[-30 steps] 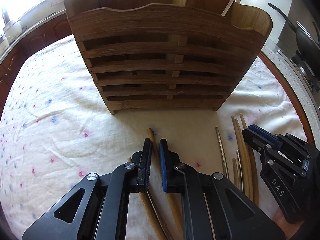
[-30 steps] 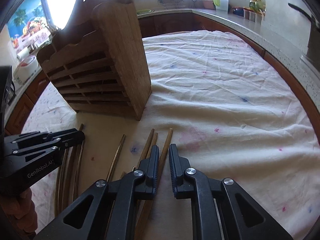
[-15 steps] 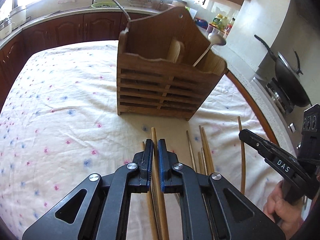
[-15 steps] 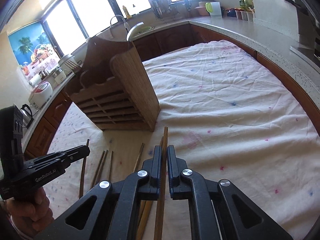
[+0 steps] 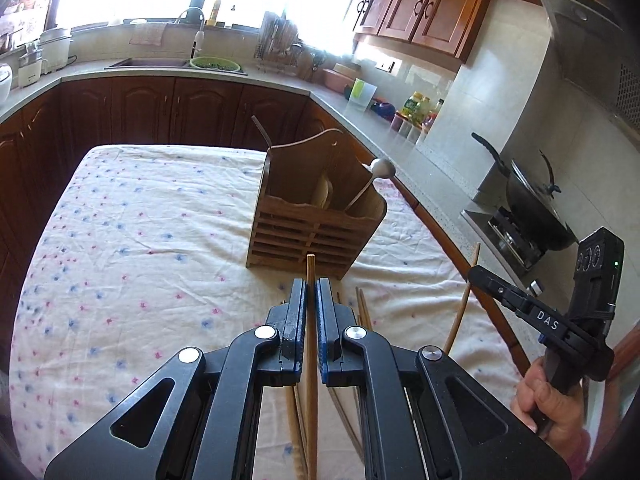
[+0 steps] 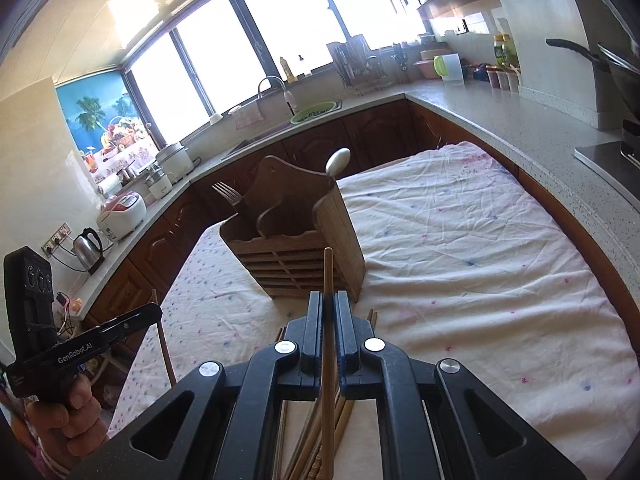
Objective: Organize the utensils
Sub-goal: 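Carry the chopsticks upright and lower them into the caddy with both tools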
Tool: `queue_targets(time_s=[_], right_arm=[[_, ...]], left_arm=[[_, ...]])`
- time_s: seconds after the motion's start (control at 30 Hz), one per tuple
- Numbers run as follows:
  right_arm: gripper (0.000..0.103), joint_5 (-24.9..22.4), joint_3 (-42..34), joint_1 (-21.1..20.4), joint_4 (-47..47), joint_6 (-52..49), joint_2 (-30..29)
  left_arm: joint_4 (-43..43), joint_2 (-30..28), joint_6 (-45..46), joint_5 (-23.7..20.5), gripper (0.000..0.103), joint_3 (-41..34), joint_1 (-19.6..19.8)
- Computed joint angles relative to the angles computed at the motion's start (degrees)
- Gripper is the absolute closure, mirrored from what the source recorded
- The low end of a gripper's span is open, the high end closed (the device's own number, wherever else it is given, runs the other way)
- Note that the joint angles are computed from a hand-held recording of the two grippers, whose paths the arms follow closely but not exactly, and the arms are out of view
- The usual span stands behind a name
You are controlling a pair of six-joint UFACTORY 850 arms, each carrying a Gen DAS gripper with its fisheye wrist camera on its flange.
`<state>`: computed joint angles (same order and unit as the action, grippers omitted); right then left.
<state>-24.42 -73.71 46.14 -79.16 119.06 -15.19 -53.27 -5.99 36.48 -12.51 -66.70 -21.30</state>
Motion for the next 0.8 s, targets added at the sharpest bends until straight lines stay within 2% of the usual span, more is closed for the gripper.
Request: queue_targets(time_s=[0.43, 0.8], right_arm=[[0.097, -4.56, -0.29, 2.41, -7.98, 5.91, 2.06], [0.098, -4.68, -0.84, 2.1, -9.14, 6.16, 2.02]], left_arm=[[-20.38, 4.22, 19.95, 1.7, 0.099, 2.49, 1.26], [-24.98, 4.16, 24.34, 2.45, 0.099, 1.6, 1.56]])
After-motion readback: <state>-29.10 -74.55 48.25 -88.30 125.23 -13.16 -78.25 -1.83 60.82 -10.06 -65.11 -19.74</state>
